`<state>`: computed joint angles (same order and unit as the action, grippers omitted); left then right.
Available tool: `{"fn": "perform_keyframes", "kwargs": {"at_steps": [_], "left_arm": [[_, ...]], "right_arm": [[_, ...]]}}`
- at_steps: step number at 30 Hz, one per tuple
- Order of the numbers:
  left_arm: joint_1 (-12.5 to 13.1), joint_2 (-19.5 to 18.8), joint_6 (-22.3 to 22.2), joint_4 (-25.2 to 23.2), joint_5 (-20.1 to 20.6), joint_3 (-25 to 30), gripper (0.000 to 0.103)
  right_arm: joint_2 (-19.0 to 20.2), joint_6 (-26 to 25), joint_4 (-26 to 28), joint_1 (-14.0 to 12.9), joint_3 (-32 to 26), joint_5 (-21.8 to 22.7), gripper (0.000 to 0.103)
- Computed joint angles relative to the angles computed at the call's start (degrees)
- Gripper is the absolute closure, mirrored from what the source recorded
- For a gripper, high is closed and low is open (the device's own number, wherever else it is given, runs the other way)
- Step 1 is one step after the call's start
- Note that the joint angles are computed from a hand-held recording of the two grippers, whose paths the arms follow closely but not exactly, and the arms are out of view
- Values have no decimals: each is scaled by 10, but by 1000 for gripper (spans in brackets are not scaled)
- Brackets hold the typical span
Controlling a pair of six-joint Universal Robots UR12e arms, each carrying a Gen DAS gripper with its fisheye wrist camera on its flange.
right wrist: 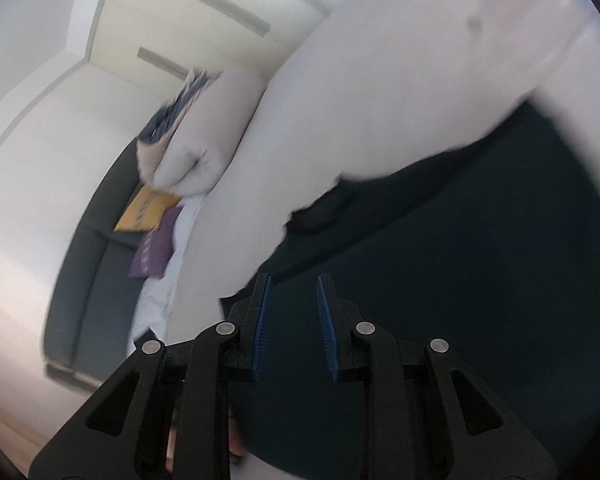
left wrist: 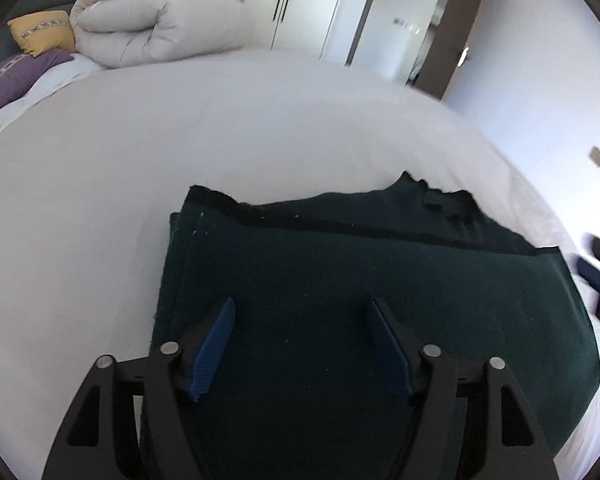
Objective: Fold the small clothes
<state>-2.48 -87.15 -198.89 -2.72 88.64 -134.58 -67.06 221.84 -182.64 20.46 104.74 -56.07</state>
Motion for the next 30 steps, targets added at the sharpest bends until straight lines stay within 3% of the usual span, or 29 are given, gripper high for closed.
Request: {"fn": "perform_keyframes", "kwargs": {"at_steps": [2,4,5,7,12,14,17,20,25,28,30], "left_arm": [[1,-5,3,17,-4,-3,30],[1,-8,4,27,-6,-5,29],[3,-7,6,33,-9,-8,28],[5,-10,8,39,-15,-9,25],[-2,-10,17,34,-5,-7,19],[-3,-9,17,33,-4,-8,19],[-4,-9,16,33,-4,-7,18],[-5,-9,17,32,1,-7,18],[-6,-9,18,31,3,-7,17],[-6,-10,18,32,2,-7,17],[-6,-10,17,32,2,-7,17]], "right_arm": [[27,-8,44,10,-35,-9,80],[46,-5,74,14,-51,-53,84],[50,22,53,8,-41,-52,89],[44,67,-21,-10,-4,-28,88],[-53,-12,-18,-20,89,-179,85],[-93,-56,36,-24,115,-235,85],[-132,-94,101,-30,143,-284,85],[-147,-96,122,-40,165,-273,85],[-162,-111,97,-39,192,-274,85],[-191,-97,64,-55,226,-233,85],[-195,-97,87,-57,221,-225,85]]}}
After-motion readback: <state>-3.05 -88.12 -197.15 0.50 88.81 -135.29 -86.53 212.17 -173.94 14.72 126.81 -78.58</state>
